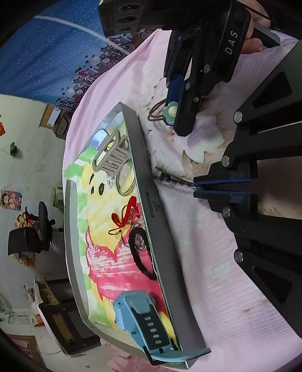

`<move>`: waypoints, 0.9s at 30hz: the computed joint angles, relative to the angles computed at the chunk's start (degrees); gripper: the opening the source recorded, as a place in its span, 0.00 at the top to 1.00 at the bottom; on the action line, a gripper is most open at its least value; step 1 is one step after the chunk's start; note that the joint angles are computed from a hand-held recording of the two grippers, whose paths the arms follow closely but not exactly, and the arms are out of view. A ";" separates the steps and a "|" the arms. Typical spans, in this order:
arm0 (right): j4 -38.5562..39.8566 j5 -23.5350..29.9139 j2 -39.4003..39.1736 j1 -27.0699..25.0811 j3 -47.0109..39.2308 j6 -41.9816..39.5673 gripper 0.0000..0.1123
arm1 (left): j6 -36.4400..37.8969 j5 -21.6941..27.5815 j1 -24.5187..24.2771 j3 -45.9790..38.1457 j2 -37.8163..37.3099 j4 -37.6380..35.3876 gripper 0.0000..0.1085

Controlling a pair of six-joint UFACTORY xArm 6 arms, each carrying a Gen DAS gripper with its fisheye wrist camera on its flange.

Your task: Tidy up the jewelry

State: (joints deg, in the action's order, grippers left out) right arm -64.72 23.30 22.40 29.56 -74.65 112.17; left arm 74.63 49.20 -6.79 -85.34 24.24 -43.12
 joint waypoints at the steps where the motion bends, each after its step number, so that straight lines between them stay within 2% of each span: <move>1: -0.12 -0.02 -0.01 -0.02 0.01 0.09 0.78 | 0.35 0.14 0.08 0.08 -0.12 -0.36 0.96; 6: -2.34 0.33 -0.52 0.19 0.21 1.64 0.78 | 5.27 0.53 0.96 2.46 -2.37 -5.17 0.97; 15: -9.69 4.55 -2.92 1.80 0.24 5.79 0.78 | 12.43 0.43 2.77 6.71 -7.42 -14.47 0.97; 24: -13.29 8.50 -4.69 1.85 -0.09 5.78 0.78 | 13.46 0.56 4.14 5.34 -7.28 -23.24 0.97; 27: -14.26 7.81 -3.92 0.62 -1.77 5.17 0.78 | 11.15 -1.82 3.59 3.28 -5.72 -24.97 0.97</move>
